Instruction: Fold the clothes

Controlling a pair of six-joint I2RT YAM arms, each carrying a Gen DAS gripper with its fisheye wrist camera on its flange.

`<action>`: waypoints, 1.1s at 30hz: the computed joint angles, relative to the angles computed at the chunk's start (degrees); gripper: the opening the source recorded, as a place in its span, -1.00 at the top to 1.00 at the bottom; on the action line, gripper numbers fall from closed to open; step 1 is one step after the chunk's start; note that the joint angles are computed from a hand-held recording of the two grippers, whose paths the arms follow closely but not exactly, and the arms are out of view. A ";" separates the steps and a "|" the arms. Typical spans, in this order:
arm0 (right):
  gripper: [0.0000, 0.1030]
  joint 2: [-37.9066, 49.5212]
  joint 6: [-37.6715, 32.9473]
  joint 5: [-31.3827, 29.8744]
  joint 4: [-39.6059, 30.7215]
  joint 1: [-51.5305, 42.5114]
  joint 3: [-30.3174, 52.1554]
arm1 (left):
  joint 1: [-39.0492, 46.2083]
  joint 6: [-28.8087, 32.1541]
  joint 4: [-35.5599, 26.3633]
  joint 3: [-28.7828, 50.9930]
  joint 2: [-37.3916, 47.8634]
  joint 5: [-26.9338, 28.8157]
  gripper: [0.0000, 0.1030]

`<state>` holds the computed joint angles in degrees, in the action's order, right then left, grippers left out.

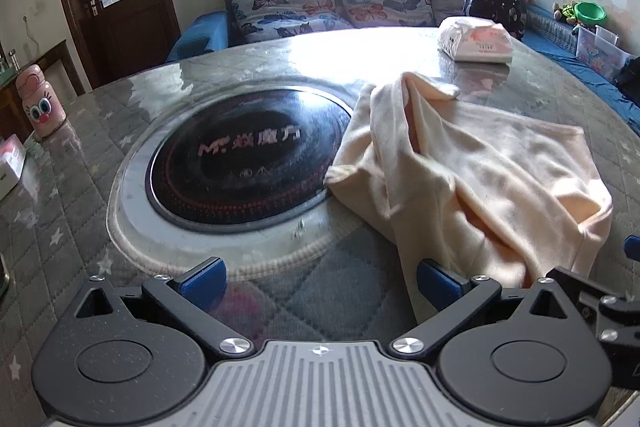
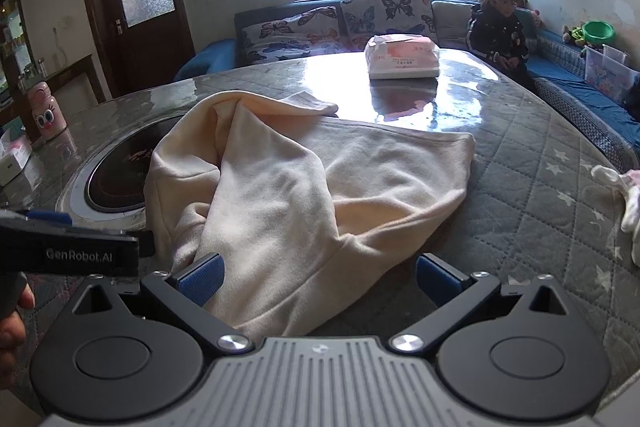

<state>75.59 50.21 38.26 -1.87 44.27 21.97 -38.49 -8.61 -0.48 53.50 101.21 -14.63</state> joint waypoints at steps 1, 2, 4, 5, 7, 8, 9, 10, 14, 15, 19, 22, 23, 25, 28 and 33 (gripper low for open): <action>-1.00 0.24 -0.66 -0.20 0.43 -0.40 0.10 | 0.15 0.14 -0.15 0.60 0.17 0.08 -1.00; -1.00 0.54 -1.65 -0.60 0.94 -1.03 0.23 | 0.29 0.26 -0.38 1.28 0.37 0.18 -1.00; -1.00 1.13 -3.67 -1.49 2.00 -2.37 0.50 | 0.50 0.59 -0.72 2.60 0.74 0.37 -1.00; -1.00 1.38 -4.56 -1.92 2.51 -3.00 0.61 | 0.56 0.78 -0.86 3.25 0.92 0.42 -1.00; -1.00 1.57 -6.13 -2.73 3.66 -4.37 0.65 | 0.67 1.08 -1.33 4.65 1.27 0.68 -1.00; -1.00 1.61 -6.70 -3.03 4.12 -4.94 0.65 | 0.75 1.13 -1.82 5.50 1.43 1.10 -1.00; -1.00 1.59 -7.21 -3.32 4.55 -5.46 0.58 | 0.83 1.17 -2.30 6.37 1.61 1.52 -1.00; -1.00 1.55 -7.80 -3.68 4.94 -6.02 0.53 | 0.92 1.18 -2.69 7.20 1.75 2.00 -1.00; -1.00 1.25 -10.19 -4.93 6.47 -7.91 0.28 | 0.86 2.27 -2.20 10.49 3.08 3.06 -1.00; -0.99 1.27 -11.02 -5.29 6.84 -8.42 0.36 | 0.90 2.64 -2.00 11.66 3.94 3.36 -1.00; -0.97 1.57 -14.27 -6.53 8.59 -10.46 0.79 | 1.34 4.45 -1.84 17.53 8.84 3.73 -0.98; -0.92 1.64 -16.32 -7.93 9.88 -12.16 0.84 | 2.05 6.34 -2.53 21.81 12.54 4.92 -0.83; -0.92 1.76 -17.05 -8.61 10.31 -12.84 0.87 | 2.39 6.94 -2.89 23.21 13.76 5.62 -0.80; -0.91 2.25 -18.44 -10.08 11.04 -14.32 1.20 | 3.10 7.68 -4.09 25.70 15.90 7.01 -0.51; -0.83 3.18 -20.52 -12.12 12.01 -16.39 1.92 | 4.24 8.04 -5.93 28.42 18.35 9.18 -0.18; -0.75 5.22 -24.46 -15.84 13.84 -19.53 3.69 | 5.66 8.64 -6.87 28.93 19.52 12.81 0.39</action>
